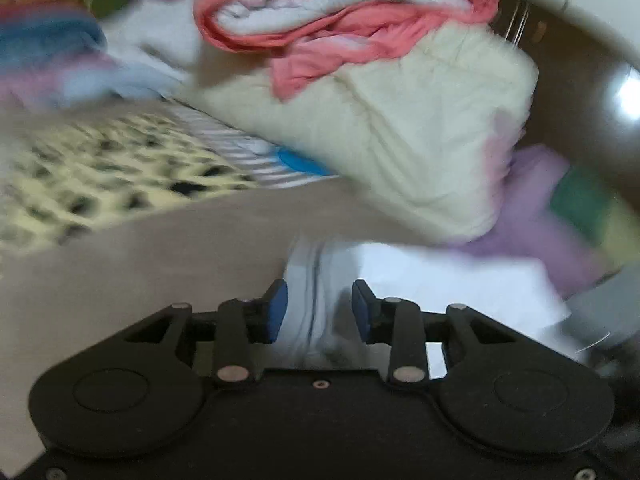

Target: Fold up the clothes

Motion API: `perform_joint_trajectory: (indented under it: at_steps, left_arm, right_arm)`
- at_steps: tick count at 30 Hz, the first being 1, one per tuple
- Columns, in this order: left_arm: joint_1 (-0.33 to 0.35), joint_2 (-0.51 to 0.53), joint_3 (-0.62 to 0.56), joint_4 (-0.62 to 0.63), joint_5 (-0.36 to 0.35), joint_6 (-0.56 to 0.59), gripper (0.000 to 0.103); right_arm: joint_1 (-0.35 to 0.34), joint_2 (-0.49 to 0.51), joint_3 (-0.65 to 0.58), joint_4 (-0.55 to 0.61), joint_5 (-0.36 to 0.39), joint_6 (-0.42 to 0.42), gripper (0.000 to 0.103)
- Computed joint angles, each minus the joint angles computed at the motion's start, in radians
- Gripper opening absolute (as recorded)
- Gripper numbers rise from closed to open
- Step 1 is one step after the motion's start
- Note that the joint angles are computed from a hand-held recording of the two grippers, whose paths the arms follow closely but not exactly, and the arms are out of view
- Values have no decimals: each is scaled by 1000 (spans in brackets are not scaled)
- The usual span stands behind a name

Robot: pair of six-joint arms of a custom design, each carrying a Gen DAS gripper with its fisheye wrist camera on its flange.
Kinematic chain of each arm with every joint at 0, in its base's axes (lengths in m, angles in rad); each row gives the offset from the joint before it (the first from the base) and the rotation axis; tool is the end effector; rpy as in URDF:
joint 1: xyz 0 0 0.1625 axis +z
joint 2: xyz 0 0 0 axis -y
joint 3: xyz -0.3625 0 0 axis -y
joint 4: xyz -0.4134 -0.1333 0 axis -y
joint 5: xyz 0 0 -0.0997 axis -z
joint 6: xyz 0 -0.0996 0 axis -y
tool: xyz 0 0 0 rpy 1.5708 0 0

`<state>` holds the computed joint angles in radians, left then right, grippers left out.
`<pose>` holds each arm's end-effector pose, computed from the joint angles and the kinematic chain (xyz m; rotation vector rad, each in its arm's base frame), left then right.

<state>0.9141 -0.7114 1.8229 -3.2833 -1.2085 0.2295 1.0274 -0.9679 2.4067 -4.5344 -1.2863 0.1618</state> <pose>-0.2283 -0.5724 0.0082 1.0444 2.5671 -0.9454 -0.0481 -0.3916 0.1465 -0.4792 -2.1768 2.1308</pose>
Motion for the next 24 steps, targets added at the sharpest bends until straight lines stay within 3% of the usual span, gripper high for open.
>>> perform_joint_trajectory:
  at_steps: [1, 4, 5, 8, 11, 13, 15, 22, 24]
  left_arm:
    - [-2, -4, 25, -50, -5, 26, 33]
    - [-27, -1, 74, -181, -9, 76, 33]
    - [-32, 1, 80, -192, -26, 74, 33]
    - [-37, 11, 83, -192, -82, 65, 33]
    - [-46, 44, 68, -157, -75, 65, 33]
    - [-51, 59, 50, -68, -29, 55, 38]
    - [-68, 79, 43, -70, 15, 80, 39]
    - [-98, 49, 61, -30, 65, 15, 41]
    - [-100, 18, 89, -41, 53, -21, 57]
  right_arm:
    - [24, 13, -2, -32, -70, 0, 52]
    - [82, 58, -20, -159, -169, -80, 55]
    - [96, 69, -24, -190, -180, -118, 55]
    - [90, 95, -32, -257, -94, -195, 55]
    - [72, 43, -14, -132, 24, -236, 57]
    - [82, -22, -3, 77, -11, -233, 66]
    - [77, -58, -5, 210, -39, -224, 63]
    - [71, -56, -2, 181, -33, -195, 57]
    - [91, -65, 9, 173, -61, -214, 59]
